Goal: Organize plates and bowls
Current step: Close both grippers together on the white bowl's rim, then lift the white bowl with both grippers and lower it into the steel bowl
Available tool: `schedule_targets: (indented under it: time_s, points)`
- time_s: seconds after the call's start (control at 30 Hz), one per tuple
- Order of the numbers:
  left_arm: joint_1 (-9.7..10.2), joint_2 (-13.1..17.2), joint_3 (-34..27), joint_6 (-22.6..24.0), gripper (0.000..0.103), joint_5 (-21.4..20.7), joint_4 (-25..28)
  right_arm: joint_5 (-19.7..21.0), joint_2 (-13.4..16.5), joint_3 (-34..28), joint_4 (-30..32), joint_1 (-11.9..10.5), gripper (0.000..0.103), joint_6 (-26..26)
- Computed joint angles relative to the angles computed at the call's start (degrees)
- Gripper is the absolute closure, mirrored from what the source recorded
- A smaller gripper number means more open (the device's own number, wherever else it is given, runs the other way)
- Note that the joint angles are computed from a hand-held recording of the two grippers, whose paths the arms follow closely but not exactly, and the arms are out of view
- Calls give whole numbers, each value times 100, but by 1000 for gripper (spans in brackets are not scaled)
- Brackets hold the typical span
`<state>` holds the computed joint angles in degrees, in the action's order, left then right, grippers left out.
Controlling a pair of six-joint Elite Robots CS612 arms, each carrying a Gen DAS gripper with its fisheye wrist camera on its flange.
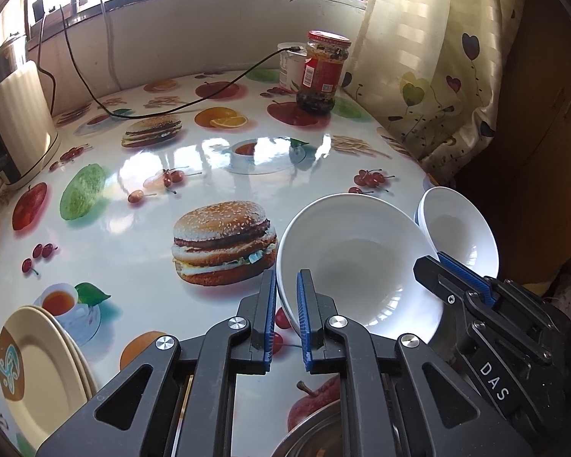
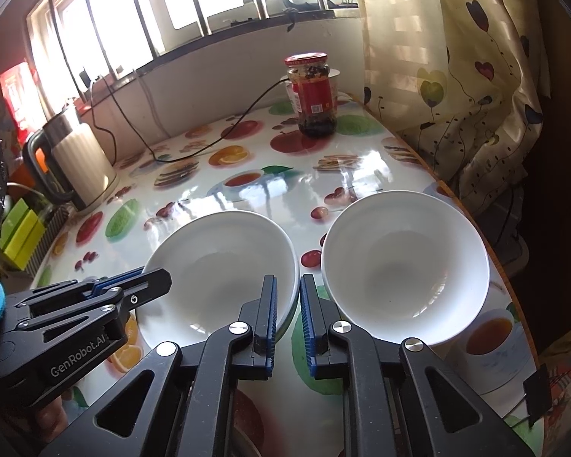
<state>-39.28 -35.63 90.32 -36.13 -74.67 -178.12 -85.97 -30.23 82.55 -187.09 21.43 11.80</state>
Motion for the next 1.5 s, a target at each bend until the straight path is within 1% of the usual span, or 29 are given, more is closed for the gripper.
schedule_targets:
  time_s: [0.63,1.07,1.5]
  points:
    - [-93,-112,152,-30,92,192,-168,-20,-119,245,-364,10,91,52]
    - [-200,-290,483,-102,92,291,-507,-74,-317,596,-747,55,91,7]
    - [-353,-506,943,-220,92,447,-839,-199,-526,998,-1105,169,91,-64]
